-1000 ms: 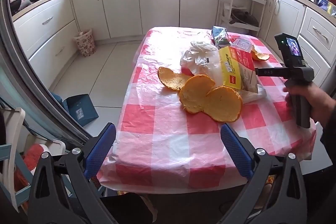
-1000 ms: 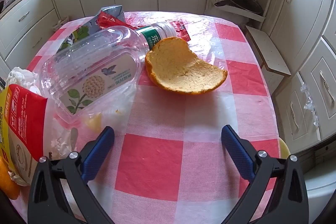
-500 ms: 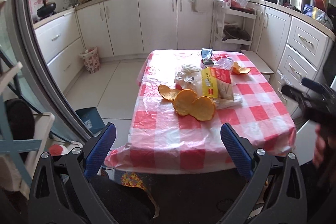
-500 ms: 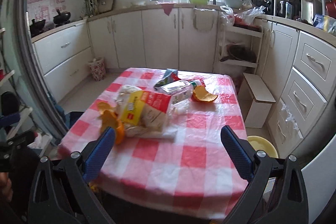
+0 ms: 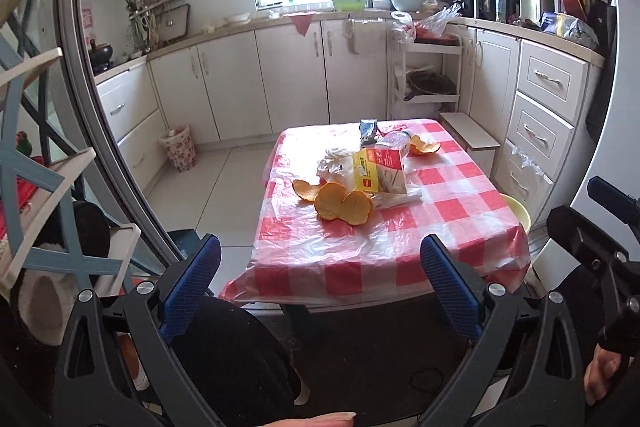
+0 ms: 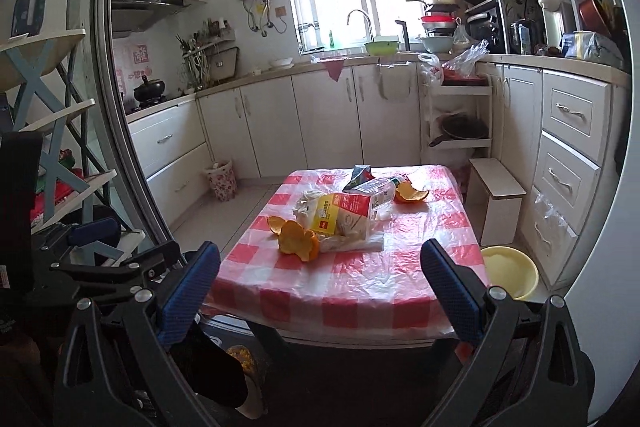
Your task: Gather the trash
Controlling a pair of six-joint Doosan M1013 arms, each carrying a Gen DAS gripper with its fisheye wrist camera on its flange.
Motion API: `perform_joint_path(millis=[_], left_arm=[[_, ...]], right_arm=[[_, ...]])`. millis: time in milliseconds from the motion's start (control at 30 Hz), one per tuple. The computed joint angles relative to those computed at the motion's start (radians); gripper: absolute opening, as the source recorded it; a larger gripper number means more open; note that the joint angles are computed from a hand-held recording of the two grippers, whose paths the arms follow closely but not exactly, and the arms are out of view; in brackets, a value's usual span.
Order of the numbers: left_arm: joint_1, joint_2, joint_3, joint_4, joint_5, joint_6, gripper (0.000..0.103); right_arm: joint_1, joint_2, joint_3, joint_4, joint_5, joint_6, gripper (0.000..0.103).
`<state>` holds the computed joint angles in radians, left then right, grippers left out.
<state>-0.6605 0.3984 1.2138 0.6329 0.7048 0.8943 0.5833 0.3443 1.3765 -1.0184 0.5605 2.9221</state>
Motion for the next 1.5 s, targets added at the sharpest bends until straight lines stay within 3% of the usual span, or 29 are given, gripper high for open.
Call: perform_joint_path(millis=[300, 667, 1500], left_arm=[[-0.018, -0.035, 0.028, 0.058, -0.008, -0.054, 0.096], [-0.030, -0.053, 0.053, 0.087, -0.010, -0.074, 0.096], [-0.029, -0.039, 0.025, 0.065, 0.008, -0.048, 0.096]], right_arm=[[0.038, -0.037, 0.061, -0.201, 0.013, 0.183, 0.096], [0.053, -0.052, 0.089, -0.264, 0.025, 0.248, 0.096], [0.048, -0.040, 0.066, -0.196, 0.025, 0.190, 0.096]])
